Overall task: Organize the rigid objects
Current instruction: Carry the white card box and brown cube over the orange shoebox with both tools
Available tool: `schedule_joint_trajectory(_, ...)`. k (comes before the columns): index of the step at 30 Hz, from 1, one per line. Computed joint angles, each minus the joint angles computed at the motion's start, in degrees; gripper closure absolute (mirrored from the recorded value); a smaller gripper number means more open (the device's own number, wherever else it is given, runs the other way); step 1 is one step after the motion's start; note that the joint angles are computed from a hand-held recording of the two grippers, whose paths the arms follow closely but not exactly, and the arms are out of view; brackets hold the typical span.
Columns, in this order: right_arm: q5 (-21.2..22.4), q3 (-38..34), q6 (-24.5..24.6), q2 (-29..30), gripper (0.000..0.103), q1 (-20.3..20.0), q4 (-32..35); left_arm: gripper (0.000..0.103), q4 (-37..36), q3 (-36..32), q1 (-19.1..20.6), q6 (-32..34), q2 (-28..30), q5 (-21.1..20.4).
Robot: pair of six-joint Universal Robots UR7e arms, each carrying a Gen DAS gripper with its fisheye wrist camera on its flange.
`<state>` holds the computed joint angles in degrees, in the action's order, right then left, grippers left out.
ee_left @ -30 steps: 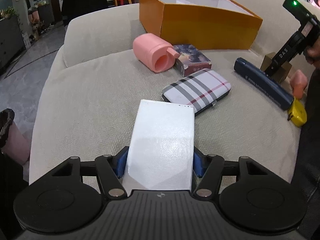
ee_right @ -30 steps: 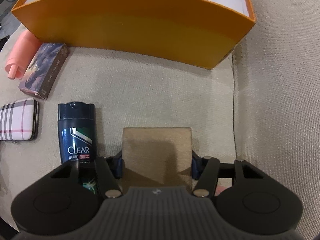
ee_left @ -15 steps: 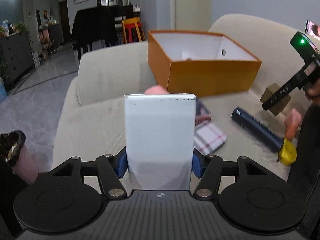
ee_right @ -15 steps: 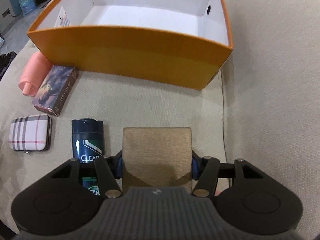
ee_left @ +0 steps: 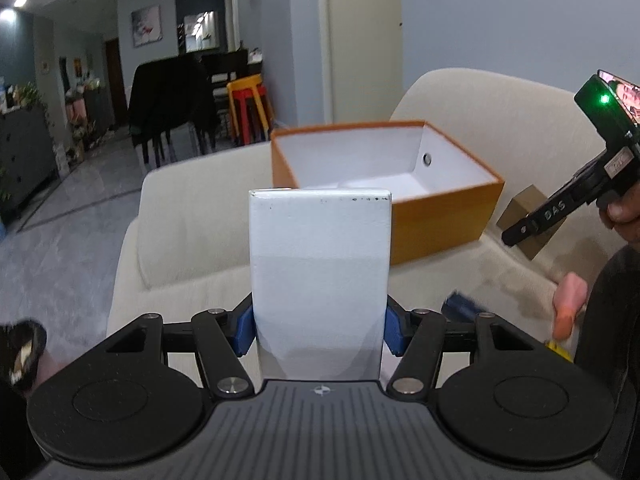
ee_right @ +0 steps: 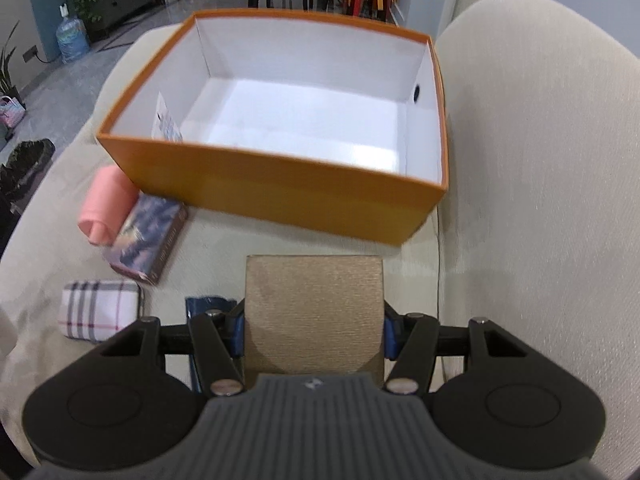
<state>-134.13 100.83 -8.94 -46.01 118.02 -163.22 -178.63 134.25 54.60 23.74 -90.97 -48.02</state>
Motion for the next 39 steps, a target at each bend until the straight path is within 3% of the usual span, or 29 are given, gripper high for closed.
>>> schedule_joint_trajectory(9, 2.0, -3.0, -2.1, 0.7, 0.044, 0.2, -2.8, 0.034, -3.3, -10.4, -0.1, 4.4, 9.1, -4.9)
schedule_joint_trajectory(18, 3.7, -9.7, -5.6, 2.4, 0.044, -0.2, -3.9, 0.034, -2.0, -22.5, 1.7, 8.8, 19.1, -9.1)
schedule_joint_trajectory(26, 4.7, -17.2, -9.0, 5.7, 0.044, -0.9, -3.5, 0.034, -0.7, -29.1, 3.2, 12.5, 25.2, -9.3)
schedule_joint_trajectory(39, 5.8, -24.4, -9.1, 10.7, 0.044, -3.4, -0.4, 0.034, 4.3, -38.3, 5.9, 21.0, 33.4, -6.4)
